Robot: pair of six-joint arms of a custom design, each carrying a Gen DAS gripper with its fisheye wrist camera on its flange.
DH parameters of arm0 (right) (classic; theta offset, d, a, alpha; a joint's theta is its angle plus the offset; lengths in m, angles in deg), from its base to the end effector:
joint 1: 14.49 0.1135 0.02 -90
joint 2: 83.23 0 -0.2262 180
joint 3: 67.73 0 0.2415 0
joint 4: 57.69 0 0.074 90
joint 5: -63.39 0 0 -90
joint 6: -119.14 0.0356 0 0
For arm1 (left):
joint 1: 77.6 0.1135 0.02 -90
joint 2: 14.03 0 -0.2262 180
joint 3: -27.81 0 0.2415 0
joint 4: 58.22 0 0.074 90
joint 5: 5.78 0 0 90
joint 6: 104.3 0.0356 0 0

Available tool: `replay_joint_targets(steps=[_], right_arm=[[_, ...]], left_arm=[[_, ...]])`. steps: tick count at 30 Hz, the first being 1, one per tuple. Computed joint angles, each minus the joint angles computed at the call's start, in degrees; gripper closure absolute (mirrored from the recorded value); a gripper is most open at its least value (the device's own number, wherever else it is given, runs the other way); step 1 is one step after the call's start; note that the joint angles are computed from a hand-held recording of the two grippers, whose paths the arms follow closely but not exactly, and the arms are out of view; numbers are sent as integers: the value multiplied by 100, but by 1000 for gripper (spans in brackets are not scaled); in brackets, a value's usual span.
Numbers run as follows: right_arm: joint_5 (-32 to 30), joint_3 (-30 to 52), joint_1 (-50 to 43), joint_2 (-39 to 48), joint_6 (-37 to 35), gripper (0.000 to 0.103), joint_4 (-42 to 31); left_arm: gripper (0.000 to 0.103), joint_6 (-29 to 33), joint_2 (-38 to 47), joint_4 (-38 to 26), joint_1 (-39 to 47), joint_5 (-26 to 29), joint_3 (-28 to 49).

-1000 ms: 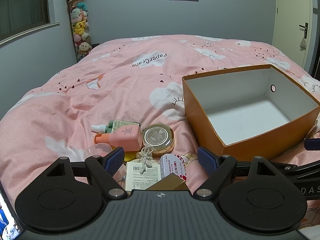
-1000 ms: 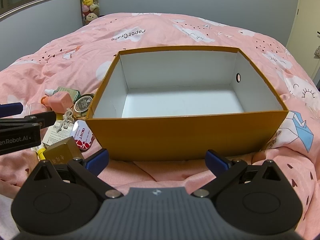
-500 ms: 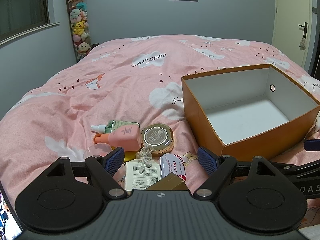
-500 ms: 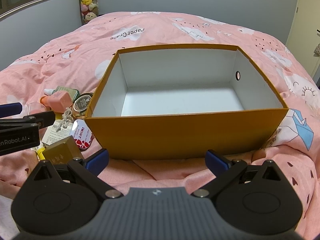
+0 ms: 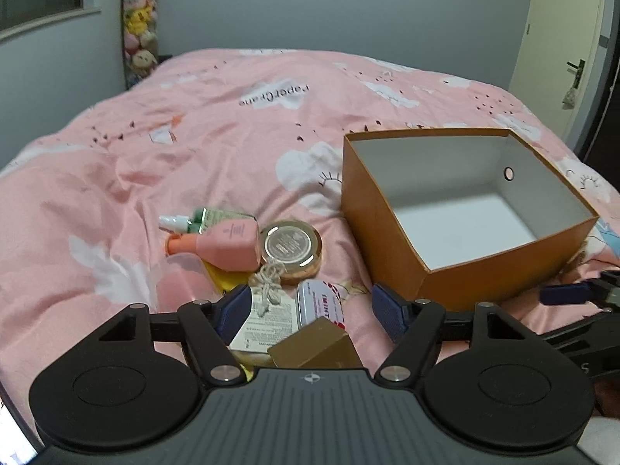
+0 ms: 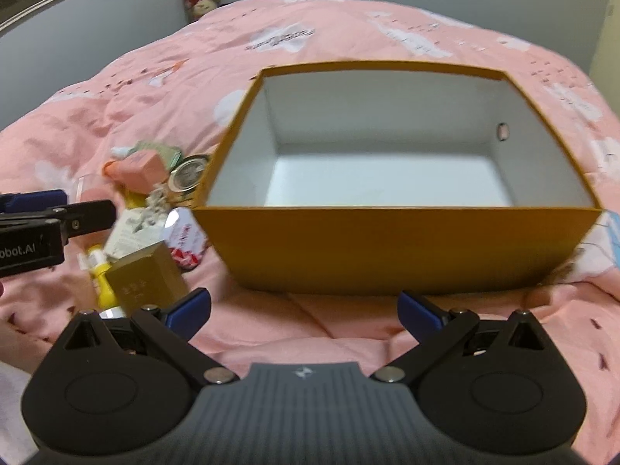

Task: Organize rigid objects
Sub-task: 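Grasp the white blue-labelled jar with the left gripper while the right tool approaches the gold cube box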

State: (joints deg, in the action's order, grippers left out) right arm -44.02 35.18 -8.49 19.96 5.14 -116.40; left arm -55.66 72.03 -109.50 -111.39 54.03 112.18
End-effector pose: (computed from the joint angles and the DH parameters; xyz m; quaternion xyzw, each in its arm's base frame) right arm 0.3656 0.0491 0.2400 -0.2856 0.9096 0.1027 0.2838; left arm 0.2667 -0.1569 0.2484 -0.1430 0.9081 0.0088 0.3936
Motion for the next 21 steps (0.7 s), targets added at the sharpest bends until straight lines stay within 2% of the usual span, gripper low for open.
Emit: replay_joint_targets(steps=[3,5,7,9,12,16,21], right_arm=[[-126,221,70,137,-147,4,-195],[-205,448,145,307,-302,12,-388],[-207,657,240,498,-471,27,-594],[-281,900,359,757,-702,33,-847],[-428,1216,444,1040,-937,42,-1182],[-704,1917,576,1548,-1200,43,-1795],[-842,2489,773,2092,-1370,44,-2230]], left_arm=[[23,24,-142,-153,164,396,-85],[27,4,-183,-285,296,731,-125],[27,-137,-175,-471,444,1054,-139],[28,-303,-152,-674,589,1322,-145],[28,-630,-117,-1037,711,1408,-92],[28,-848,-121,-1170,995,1873,-157],[30,-689,133,-1182,1158,2208,-63]])
